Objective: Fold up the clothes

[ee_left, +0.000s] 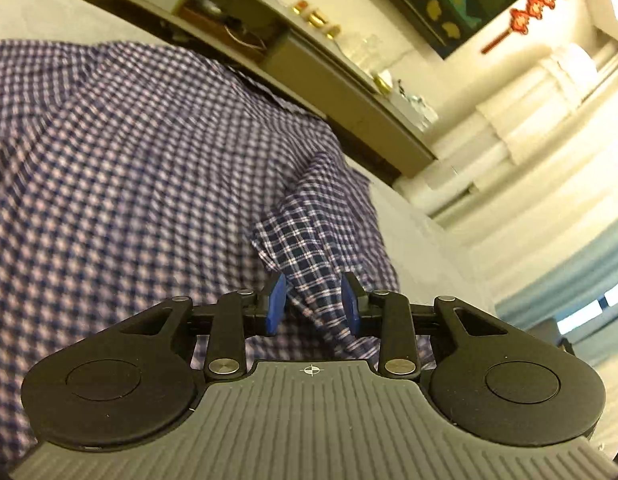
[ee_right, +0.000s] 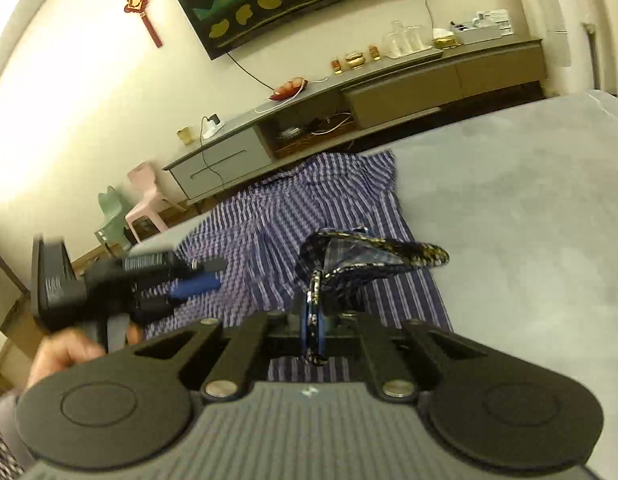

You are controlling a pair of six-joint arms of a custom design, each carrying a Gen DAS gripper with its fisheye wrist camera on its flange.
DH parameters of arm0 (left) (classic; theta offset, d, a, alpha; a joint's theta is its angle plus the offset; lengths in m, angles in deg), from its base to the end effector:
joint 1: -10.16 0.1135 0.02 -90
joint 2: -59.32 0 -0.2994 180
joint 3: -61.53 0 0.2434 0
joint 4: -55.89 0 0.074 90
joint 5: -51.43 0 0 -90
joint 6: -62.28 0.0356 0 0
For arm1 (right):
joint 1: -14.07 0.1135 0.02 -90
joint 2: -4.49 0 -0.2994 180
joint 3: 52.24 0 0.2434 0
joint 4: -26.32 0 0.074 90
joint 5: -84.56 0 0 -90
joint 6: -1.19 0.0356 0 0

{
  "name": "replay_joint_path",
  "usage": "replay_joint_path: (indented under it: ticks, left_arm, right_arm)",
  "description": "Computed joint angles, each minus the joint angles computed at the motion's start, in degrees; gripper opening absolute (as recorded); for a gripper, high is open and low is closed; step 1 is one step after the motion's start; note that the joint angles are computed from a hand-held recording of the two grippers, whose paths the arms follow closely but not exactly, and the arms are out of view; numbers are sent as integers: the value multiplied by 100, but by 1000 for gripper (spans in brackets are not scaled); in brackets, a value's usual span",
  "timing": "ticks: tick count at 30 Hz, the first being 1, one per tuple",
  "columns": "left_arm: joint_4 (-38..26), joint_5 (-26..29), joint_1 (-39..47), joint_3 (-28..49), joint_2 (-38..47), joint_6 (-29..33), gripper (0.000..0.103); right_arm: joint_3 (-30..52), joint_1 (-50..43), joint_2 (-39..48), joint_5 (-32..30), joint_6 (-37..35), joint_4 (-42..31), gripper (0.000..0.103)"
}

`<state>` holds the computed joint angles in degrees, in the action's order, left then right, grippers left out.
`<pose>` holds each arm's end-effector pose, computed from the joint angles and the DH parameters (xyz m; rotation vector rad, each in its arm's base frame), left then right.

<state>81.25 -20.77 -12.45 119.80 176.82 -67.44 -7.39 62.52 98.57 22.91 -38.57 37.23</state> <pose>0.3396 -0.1532 0.1098 -0.1512 2.2864 -0.9360 0.2003 0.2005 0.1625 0.2986 2.1605 0.4391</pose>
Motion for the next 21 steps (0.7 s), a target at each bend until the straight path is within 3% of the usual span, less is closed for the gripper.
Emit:
replay_joint_path:
  ticks: [3, 7, 12, 19, 21]
  left_arm:
    - [149, -101, -141, -160, 5, -153, 26]
    - [299, -113, -146, -368, 105, -432, 26]
    - [285, -35, -166, -310, 214, -482, 28]
    - [-107, 360, -357, -37, 265, -195, 40]
    - [-199, 448, -402, 36, 265, -130, 43]
  right_arm:
    - [-65, 483, 253, 627, 201, 149, 5]
    - [-151, 1098, -204, 1578, 372, -473, 5]
    - [155, 1837, 63, 1782, 1257, -1390, 5]
    - [543, 2432, 262, 2042, 1997, -2387, 5]
    - [435, 2428, 122, 1984, 2042, -2326, 13]
